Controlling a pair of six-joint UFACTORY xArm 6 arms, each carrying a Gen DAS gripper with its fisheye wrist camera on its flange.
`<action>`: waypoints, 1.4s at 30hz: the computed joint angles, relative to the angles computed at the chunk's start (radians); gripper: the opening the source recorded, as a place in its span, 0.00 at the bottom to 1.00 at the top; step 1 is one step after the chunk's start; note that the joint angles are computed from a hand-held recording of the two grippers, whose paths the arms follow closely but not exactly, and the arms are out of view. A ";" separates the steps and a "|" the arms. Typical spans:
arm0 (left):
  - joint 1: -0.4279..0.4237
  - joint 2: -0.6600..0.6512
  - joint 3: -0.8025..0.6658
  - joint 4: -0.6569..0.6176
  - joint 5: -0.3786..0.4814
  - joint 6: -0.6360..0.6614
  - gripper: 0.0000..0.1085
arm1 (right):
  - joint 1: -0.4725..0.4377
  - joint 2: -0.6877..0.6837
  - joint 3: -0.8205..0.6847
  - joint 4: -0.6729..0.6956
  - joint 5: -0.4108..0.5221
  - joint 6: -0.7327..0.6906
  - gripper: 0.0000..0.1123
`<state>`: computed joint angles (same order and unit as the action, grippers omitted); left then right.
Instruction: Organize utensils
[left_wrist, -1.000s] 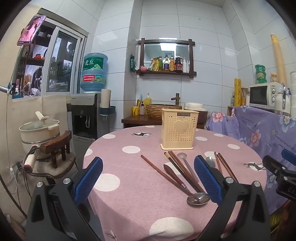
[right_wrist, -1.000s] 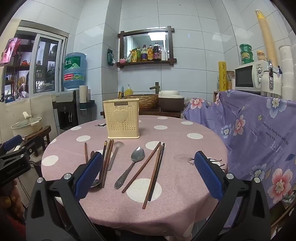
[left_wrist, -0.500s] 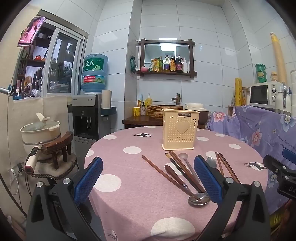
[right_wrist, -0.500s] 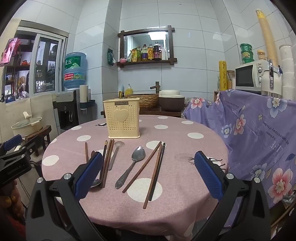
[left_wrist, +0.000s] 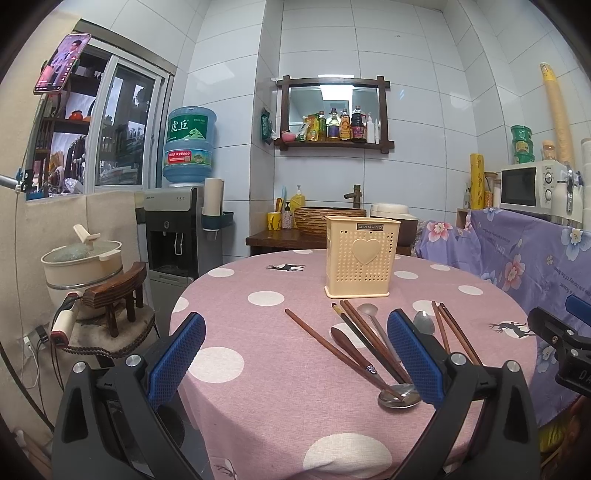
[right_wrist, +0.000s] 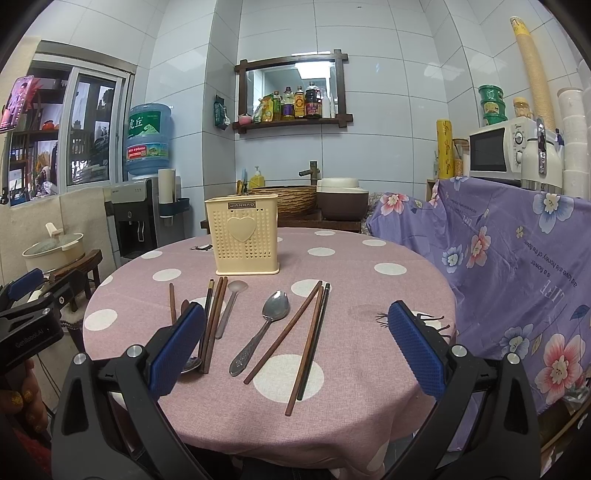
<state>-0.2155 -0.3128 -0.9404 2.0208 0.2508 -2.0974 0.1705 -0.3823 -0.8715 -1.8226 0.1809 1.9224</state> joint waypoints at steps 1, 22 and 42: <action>-0.004 0.001 0.000 -0.011 0.004 0.010 0.90 | -0.001 0.000 0.000 -0.001 -0.001 0.001 0.87; -0.016 0.011 -0.007 -0.053 0.015 0.053 0.90 | -0.003 0.004 -0.002 0.009 -0.003 -0.005 0.87; -0.011 0.013 -0.008 -0.054 0.011 0.055 0.90 | 0.001 0.007 -0.002 0.016 0.000 -0.008 0.87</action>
<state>-0.2270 -0.3002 -0.9480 1.9673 0.2613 -2.0423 0.1720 -0.3755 -0.8737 -1.8066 0.1811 1.9145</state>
